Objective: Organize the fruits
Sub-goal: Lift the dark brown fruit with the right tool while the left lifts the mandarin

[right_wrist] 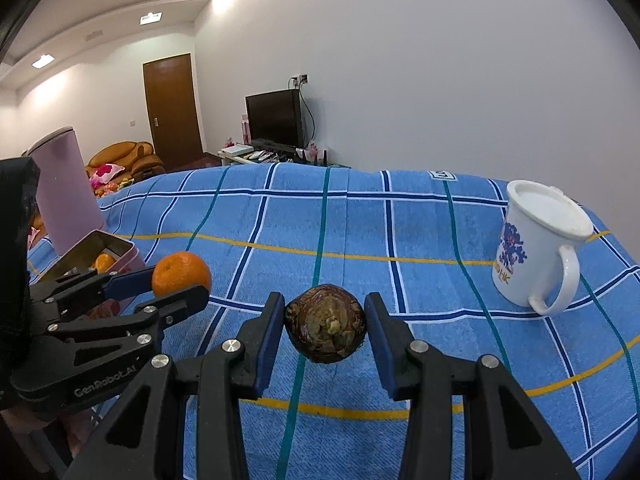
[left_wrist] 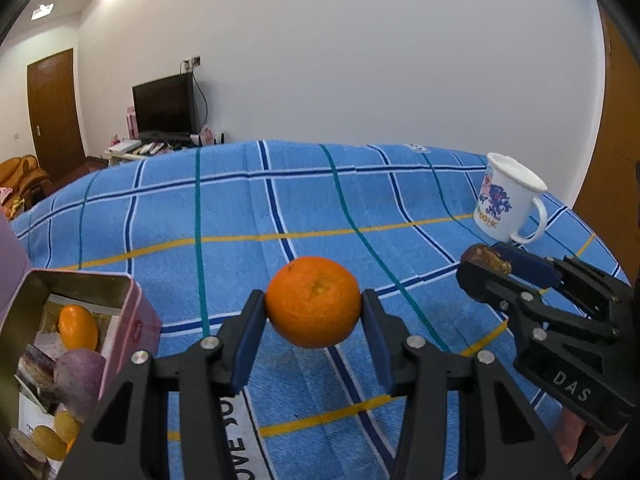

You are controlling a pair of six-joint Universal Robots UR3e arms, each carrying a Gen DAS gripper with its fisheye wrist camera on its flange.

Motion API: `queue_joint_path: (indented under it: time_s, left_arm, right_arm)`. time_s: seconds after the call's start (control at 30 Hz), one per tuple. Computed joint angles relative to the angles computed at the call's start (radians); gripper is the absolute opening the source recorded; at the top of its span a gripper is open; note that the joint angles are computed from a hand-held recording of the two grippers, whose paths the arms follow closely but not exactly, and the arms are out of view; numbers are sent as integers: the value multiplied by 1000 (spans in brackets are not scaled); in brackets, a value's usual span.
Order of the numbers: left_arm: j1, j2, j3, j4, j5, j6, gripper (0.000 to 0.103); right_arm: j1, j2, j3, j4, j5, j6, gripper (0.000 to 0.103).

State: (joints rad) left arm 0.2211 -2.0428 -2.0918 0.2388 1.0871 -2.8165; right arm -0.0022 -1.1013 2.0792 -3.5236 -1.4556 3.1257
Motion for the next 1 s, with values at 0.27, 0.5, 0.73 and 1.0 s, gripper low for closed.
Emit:
queue_joint_path:
  time_s: [0.27,0.5,0.73,1.0]
  left_arm:
    - [0,11,-49,92,-1,2,50]
    - [8,21,-79,130,-9,6,50]
    - [21,22,-116,205,-20,-6,50]
    - [40,22,-157,288,-35,-21,50]
  right_arm:
    - [1,-12,37,-53,-6,0,43]
    - [12,-5,43,-91,-21,-4,43]
    - [16,-1,68,-157,-26,-5,43]
    - [17,0,99,-227,-23,-9,43]
